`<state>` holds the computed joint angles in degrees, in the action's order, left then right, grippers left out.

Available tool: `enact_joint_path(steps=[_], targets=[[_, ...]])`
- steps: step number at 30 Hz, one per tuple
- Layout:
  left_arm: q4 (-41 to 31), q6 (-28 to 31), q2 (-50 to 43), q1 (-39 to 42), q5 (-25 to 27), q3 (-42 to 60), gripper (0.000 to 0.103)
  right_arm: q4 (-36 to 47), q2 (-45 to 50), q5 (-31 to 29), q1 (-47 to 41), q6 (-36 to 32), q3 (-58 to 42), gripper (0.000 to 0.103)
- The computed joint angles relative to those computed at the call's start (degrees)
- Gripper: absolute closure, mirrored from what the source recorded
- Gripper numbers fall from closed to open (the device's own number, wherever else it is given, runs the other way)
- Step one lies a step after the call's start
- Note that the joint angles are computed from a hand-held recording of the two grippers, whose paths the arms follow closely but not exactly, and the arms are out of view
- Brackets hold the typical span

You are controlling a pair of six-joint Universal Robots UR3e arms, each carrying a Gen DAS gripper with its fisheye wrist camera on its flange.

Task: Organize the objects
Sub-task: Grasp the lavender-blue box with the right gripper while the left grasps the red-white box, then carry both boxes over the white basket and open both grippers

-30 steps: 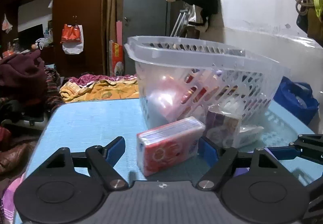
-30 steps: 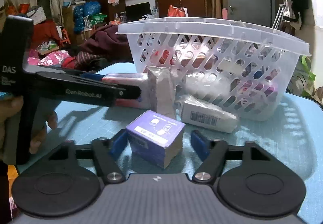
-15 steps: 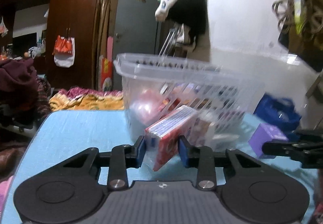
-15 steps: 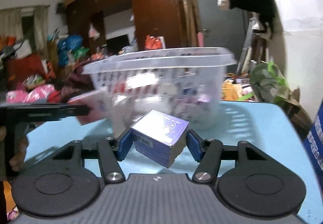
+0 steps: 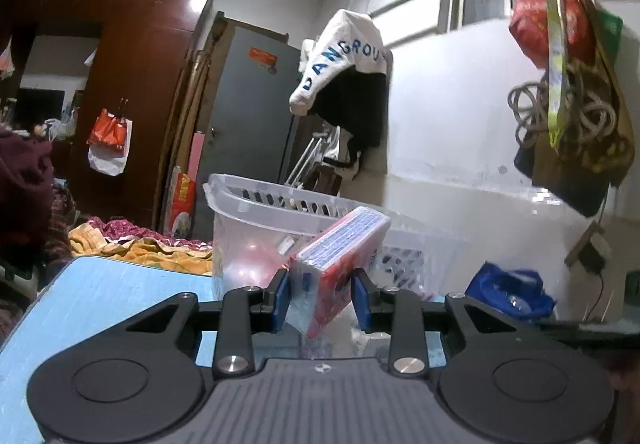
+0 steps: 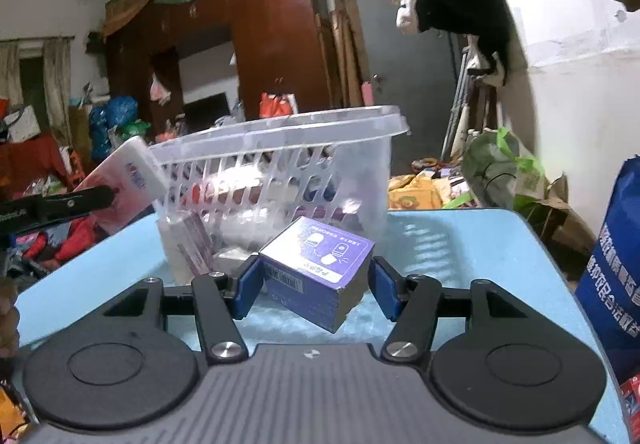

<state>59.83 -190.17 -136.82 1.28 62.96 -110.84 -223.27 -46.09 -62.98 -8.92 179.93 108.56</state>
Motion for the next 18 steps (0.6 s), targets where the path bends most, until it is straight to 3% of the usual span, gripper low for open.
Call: enact_joint_path(steps=[14,16,18], targets=[[12.86,-6.02,-3.64,3.33,-4.81,-1.15,0.066,-14.01,3.22,1.83,-1.82,4.59,1.51,0.042],[13.35,-7.95,-2.35,4.28,-7.51,-1.41,0.066,-15.80,1.45,5.32,-3.12,7.99,1.74,0.042],[9.52,-8.86,0.96,3.27,-7.26,1.06,0.066,-11.98,-2.32,7.17,-2.73,9.60,-1.44,0.042]])
